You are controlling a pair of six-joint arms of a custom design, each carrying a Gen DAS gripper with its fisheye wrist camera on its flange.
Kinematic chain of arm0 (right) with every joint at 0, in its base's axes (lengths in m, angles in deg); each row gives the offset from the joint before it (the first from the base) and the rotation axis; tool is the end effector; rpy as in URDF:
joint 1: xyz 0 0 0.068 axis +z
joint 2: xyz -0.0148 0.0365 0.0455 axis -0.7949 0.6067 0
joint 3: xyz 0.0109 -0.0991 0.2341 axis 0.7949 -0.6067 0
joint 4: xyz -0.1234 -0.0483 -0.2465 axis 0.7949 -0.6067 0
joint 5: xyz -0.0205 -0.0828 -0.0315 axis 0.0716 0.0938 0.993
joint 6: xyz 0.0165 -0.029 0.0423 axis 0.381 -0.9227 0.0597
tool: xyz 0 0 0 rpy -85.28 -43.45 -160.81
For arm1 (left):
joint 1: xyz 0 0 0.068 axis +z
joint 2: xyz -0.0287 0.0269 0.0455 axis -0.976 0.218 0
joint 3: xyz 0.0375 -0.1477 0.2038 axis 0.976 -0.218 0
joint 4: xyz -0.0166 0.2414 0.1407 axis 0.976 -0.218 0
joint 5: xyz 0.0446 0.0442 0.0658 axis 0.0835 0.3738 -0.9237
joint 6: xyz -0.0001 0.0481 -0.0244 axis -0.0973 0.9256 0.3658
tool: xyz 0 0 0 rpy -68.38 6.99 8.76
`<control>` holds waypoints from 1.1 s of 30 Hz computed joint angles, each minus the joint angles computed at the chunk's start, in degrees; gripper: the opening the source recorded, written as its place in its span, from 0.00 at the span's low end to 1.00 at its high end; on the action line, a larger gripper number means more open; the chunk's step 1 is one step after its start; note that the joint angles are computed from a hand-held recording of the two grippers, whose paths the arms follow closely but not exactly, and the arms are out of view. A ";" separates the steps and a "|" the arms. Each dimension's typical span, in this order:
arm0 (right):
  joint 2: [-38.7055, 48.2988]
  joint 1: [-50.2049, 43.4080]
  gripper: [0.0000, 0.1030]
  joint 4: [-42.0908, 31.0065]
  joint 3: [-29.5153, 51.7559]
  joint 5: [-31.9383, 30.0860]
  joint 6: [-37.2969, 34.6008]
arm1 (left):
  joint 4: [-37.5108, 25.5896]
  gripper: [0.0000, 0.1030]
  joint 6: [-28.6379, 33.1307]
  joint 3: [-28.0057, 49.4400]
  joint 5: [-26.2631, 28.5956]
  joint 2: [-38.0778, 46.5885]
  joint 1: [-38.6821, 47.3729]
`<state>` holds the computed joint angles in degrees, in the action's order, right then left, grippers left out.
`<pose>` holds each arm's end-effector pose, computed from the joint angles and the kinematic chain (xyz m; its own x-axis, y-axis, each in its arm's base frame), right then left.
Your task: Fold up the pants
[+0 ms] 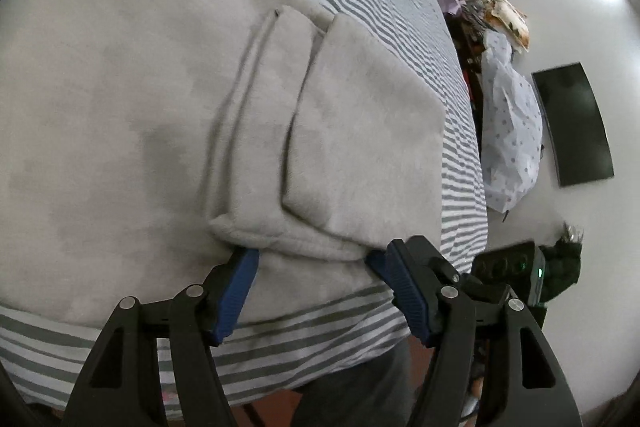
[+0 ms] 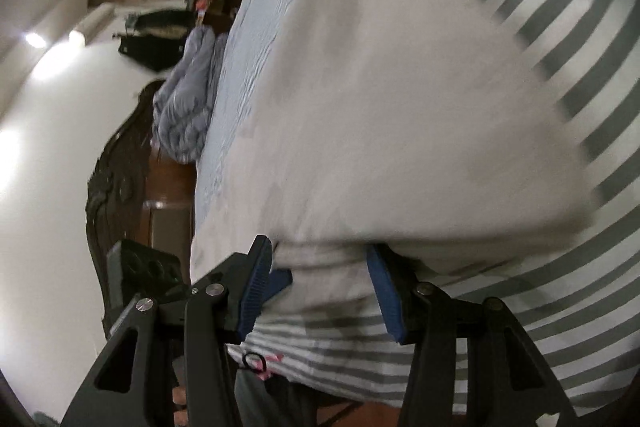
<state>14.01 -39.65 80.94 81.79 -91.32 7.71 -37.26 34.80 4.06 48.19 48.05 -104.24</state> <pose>0.2630 0.0798 0.0958 -0.8152 0.5681 -0.1129 0.2232 0.4879 0.8439 0.3483 -0.1967 0.2016 -0.9860 -0.1278 -0.1074 -0.0229 0.7407 -0.6714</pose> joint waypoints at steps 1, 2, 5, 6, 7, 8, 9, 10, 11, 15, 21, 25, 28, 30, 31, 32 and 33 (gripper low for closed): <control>-1.00 -0.86 0.46 0.16 -0.84 0.23 0.17 | 0.83 0.65 -1.38 0.48 0.09 0.74 -0.25; -1.61 -1.62 0.46 0.35 -1.31 0.28 0.46 | 1.62 0.65 -3.12 1.28 0.30 1.78 -0.28; -3.53 -3.63 0.46 -0.08 -2.37 -0.04 0.67 | 4.43 0.65 -8.44 2.09 0.52 3.91 -0.17; -3.91 -4.44 0.46 0.42 -3.09 -0.60 1.07 | 5.22 0.65 -10.37 2.00 0.10 4.11 -0.08; -4.50 -5.16 0.46 0.70 -3.88 -0.90 1.55 | 5.49 0.65 -11.16 2.63 -0.14 4.75 -0.09; -5.09 -6.01 0.46 0.41 -4.47 -1.39 1.33 | 5.78 0.65 -11.71 2.82 -0.73 5.03 -0.20; -5.84 -6.64 0.46 0.21 -5.17 -1.79 1.72 | 5.55 0.65 -11.76 3.12 -1.58 5.05 -0.38; -7.04 -8.05 0.46 0.86 -6.97 -3.26 1.81 | 4.87 0.65 -10.93 3.93 -2.33 5.44 -0.67; -7.97 -8.52 0.47 1.17 -7.84 -3.99 2.11 | 4.14 0.59 -9.36 3.99 -2.83 5.37 -0.44; -10.00 -6.38 0.55 2.21 -9.03 -3.78 3.58 | -1.41 0.18 -4.32 8.73 -5.64 8.04 -1.47; -0.42 0.49 0.55 13.56 -7.77 -4.57 10.84 | 1.54 0.15 -6.32 4.60 -4.18 4.44 -0.47; 4.52 1.83 0.55 19.56 -7.17 -3.66 13.42 | 1.75 0.15 -5.12 5.05 -3.86 2.26 -0.25; 2.49 -1.76 0.55 17.97 -8.07 -0.81 13.33 | 0.75 0.15 -3.05 5.45 -4.55 1.01 0.23; -1.02 -6.45 0.55 15.38 -9.95 0.45 12.32 | 0.80 0.15 -2.55 4.90 -3.90 0.58 1.02; 0.03 -8.19 0.54 17.58 -10.49 -1.46 13.51 | 1.20 0.15 -2.66 4.56 -2.90 0.76 1.25; 2.20 -9.60 0.50 20.83 -10.96 -3.58 15.86 | 1.07 0.15 -2.83 4.45 -2.33 1.04 1.30; 2.85 -9.57 0.41 20.07 -10.80 -3.66 16.84 | 0.65 0.15 -2.56 4.42 -2.78 1.19 1.18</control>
<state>16.86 -49.23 101.01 70.99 -94.98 24.55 -36.61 32.24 8.48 45.41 49.24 -103.06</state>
